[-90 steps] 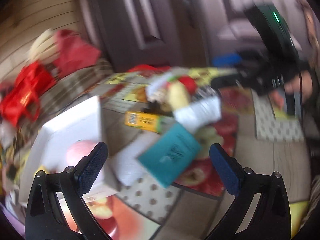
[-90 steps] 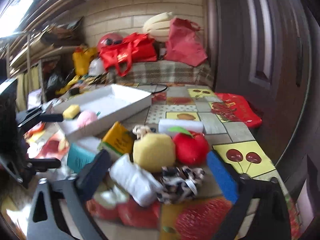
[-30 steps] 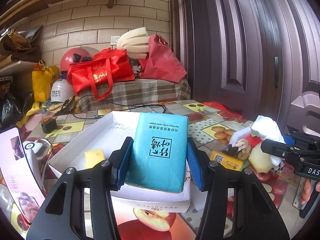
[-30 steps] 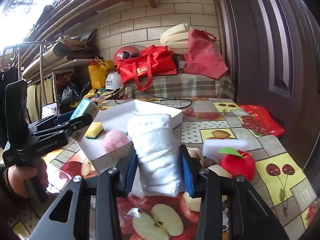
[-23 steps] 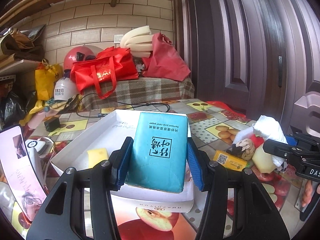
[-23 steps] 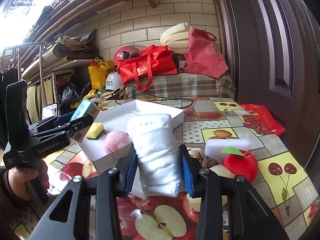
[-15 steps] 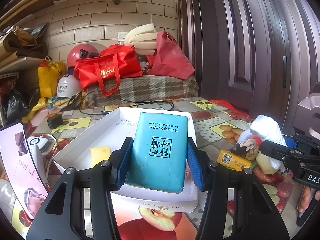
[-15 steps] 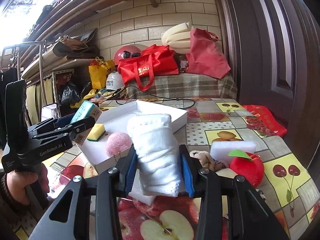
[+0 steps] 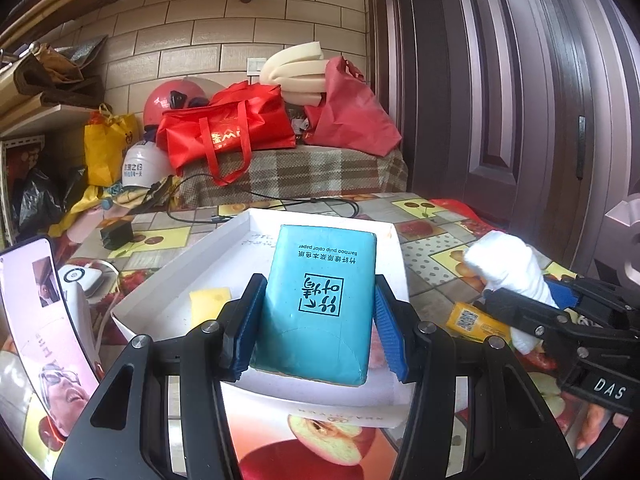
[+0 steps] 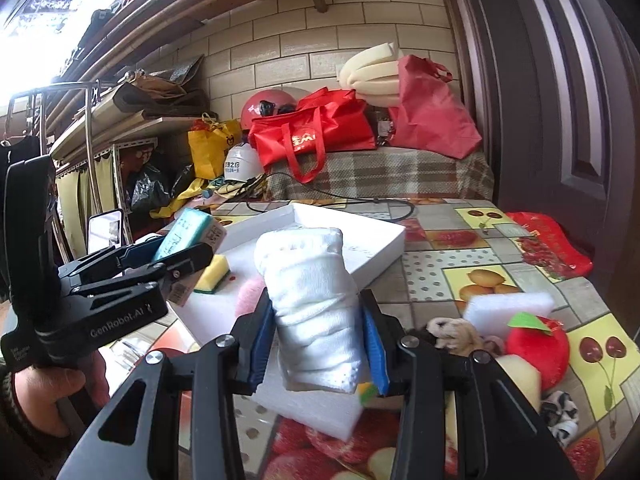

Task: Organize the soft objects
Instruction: 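Lower the tissue pack into the tray with the left tool while the right drops the towel there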

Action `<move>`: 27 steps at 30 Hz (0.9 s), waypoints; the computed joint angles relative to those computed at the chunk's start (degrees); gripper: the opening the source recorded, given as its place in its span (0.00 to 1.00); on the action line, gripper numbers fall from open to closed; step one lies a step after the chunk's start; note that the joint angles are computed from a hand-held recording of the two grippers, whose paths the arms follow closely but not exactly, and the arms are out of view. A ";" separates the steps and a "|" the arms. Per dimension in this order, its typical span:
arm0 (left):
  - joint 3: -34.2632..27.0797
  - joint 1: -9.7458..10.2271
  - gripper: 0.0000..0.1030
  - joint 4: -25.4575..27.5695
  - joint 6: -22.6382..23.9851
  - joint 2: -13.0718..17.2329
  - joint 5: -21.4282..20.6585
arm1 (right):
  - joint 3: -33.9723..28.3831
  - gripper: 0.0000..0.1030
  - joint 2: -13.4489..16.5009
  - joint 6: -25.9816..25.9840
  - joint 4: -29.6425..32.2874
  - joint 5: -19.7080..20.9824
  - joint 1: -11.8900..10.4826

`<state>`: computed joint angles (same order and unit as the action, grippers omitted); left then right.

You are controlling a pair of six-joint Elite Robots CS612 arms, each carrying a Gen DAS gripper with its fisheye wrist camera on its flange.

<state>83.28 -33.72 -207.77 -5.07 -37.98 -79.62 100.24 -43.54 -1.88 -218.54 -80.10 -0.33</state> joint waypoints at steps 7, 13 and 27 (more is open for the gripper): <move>-2.10 0.81 0.51 3.11 -2.11 0.73 2.25 | -1.90 0.40 0.73 0.73 1.62 -0.20 0.54; -4.41 1.42 0.51 5.81 -3.12 1.59 3.59 | -3.57 0.40 1.27 1.25 3.39 -0.57 1.14; -10.67 2.93 0.51 12.78 -7.05 4.09 5.78 | -9.12 0.40 3.15 5.23 9.67 -0.78 2.11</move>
<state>72.60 -30.80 -194.99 -12.13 -33.89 -73.84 91.12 -40.39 3.35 -208.87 -80.88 1.77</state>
